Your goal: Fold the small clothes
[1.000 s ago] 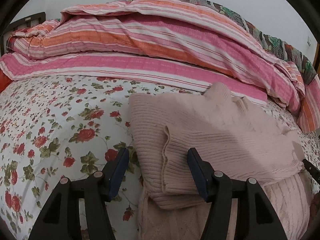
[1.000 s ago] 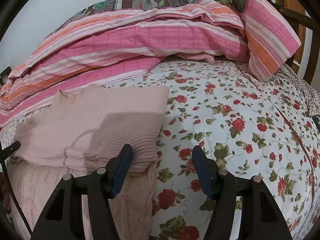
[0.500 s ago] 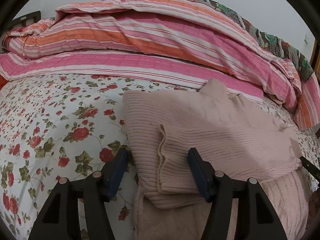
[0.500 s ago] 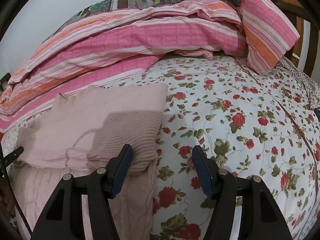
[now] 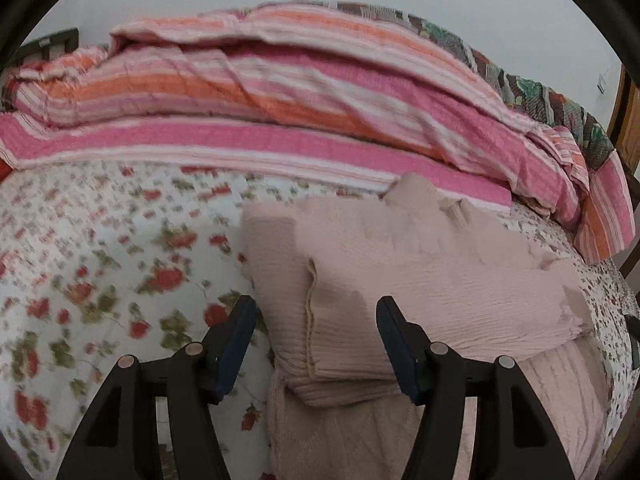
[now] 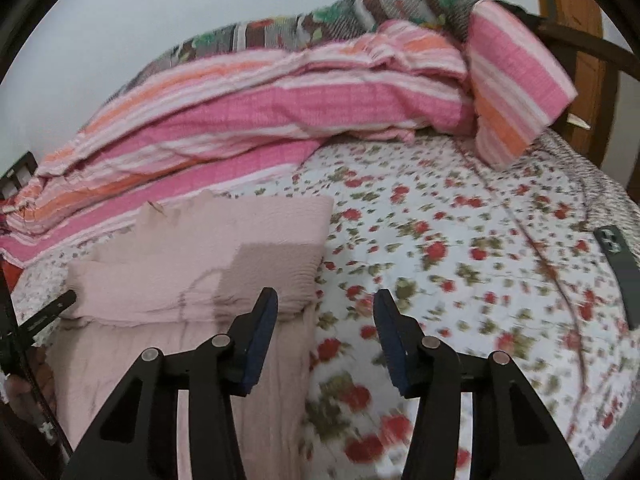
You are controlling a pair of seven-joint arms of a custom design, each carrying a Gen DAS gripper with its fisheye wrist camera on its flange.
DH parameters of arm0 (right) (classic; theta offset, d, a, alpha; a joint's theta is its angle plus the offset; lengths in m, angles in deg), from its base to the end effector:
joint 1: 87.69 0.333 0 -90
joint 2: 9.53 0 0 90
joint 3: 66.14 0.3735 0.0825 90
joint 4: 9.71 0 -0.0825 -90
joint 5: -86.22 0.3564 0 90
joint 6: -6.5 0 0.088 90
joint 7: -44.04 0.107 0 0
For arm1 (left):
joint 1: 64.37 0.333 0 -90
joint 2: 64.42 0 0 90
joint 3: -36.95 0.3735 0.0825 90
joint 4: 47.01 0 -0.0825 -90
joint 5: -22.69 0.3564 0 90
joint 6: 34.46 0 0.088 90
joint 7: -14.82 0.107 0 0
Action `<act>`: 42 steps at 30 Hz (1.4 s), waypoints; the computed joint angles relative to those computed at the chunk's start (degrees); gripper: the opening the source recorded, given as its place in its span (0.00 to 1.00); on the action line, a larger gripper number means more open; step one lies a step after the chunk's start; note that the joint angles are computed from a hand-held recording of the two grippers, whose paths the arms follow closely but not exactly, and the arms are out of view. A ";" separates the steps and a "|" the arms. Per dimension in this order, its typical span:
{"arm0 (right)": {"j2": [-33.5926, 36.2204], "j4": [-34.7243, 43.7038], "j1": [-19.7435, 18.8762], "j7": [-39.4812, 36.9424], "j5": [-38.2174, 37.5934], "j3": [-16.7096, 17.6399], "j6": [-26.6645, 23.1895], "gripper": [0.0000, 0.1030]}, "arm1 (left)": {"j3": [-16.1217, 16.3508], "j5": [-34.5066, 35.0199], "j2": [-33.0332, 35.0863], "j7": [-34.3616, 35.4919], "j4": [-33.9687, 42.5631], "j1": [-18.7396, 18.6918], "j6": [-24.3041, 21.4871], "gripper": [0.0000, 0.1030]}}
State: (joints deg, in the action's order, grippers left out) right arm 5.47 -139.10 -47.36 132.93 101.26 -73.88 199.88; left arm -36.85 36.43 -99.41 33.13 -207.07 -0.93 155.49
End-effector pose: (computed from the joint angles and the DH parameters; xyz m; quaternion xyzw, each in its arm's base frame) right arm 0.5062 0.2966 0.4270 -0.7393 0.5307 -0.1932 0.3666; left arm 0.3857 -0.1211 0.3982 -0.8164 0.4013 -0.2690 0.3163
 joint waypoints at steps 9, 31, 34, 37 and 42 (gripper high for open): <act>-8.53 -9.88 9.73 -14.02 14.46 -7.30 1.88 0.47 | 17.02 -3.38 -4.51 2.65 -4.80 -23.32 -2.97 0.59; -10.84 -31.11 -14.12 12.58 -27.04 11.80 12.81 0.38 | 11.35 -1.35 -8.69 -26.88 -12.10 -51.93 -16.19 0.53; -9.43 -30.91 -16.74 13.54 -28.98 13.99 14.29 0.38 | 9.35 1.16 -7.51 -29.17 -12.41 -48.97 -13.04 0.47; -7.76 -30.33 -17.89 13.61 -29.28 15.40 15.22 0.37 | 7.43 3.54 -7.70 -31.14 -12.55 -46.71 -11.74 0.40; -4.85 -29.52 -15.50 10.06 -23.44 15.77 17.16 0.31 | 6.26 5.26 -8.44 -33.45 -13.56 -44.40 -8.04 0.38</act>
State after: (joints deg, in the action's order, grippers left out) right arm 0.62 -168.62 -62.87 142.99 77.82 -58.11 217.04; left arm -30.59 41.70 -107.86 -0.32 -220.63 -45.32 147.45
